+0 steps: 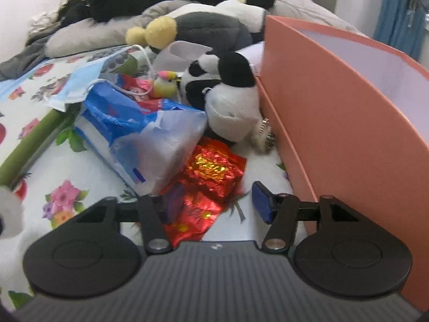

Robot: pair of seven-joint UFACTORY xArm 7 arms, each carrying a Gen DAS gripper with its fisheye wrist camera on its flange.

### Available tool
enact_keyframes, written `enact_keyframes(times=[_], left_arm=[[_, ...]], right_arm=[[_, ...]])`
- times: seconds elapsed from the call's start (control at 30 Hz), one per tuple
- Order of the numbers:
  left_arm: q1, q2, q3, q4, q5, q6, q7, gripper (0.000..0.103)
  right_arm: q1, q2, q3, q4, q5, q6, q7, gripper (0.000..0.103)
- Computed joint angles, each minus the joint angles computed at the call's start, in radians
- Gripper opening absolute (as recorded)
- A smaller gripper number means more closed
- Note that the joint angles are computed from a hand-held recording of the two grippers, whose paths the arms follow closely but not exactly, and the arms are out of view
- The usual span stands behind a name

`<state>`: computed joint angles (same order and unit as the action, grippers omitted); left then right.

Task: Organize soft objects
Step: 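Lift the red foil wrapper with the right gripper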

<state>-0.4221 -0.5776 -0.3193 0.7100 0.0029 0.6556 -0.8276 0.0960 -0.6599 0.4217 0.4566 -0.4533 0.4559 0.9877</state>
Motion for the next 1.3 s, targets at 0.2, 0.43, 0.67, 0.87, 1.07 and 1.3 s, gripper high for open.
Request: enact_keyframes(times=[0.2, 0.43, 0.67, 0.87, 1.07, 1.3], left_arm=[[0.003, 0.064, 0.024, 0.11, -0.007, 0.082, 0.043, 0.011], [-0.005, 0.026, 0.005, 0.06, -0.014, 0.039, 0.049, 0.011], [0.0, -0.093, -0.085, -0.077, 0.029, -0.045, -0.099, 0.011], [-0.009, -0.195, -0.144, -0.067, 0.063, 0.059, -0.206, 0.011], [-0.012, -0.229, -0.178, -0.03, 0.085, 0.139, -0.274, 0.011], [-0.043, -0.234, -0.165, -0.065, 0.086, 0.105, -0.272, 0.011]], right_arm=[[0.105, -0.013, -0.109, 0.037, 0.113, 0.109, -0.144, 0.012], [0.149, -0.13, -0.118, -0.04, 0.182, 0.09, -0.219, 0.003], [0.136, -0.243, -0.051, -0.136, 0.212, 0.02, -0.157, 0.006], [0.124, -0.274, -0.065, -0.157, 0.215, -0.001, -0.176, 0.06], [0.092, -0.184, -0.059, -0.14, 0.201, -0.088, -0.23, 0.061], [-0.014, -0.103, 0.009, -0.096, 0.121, -0.121, -0.193, 0.062]])
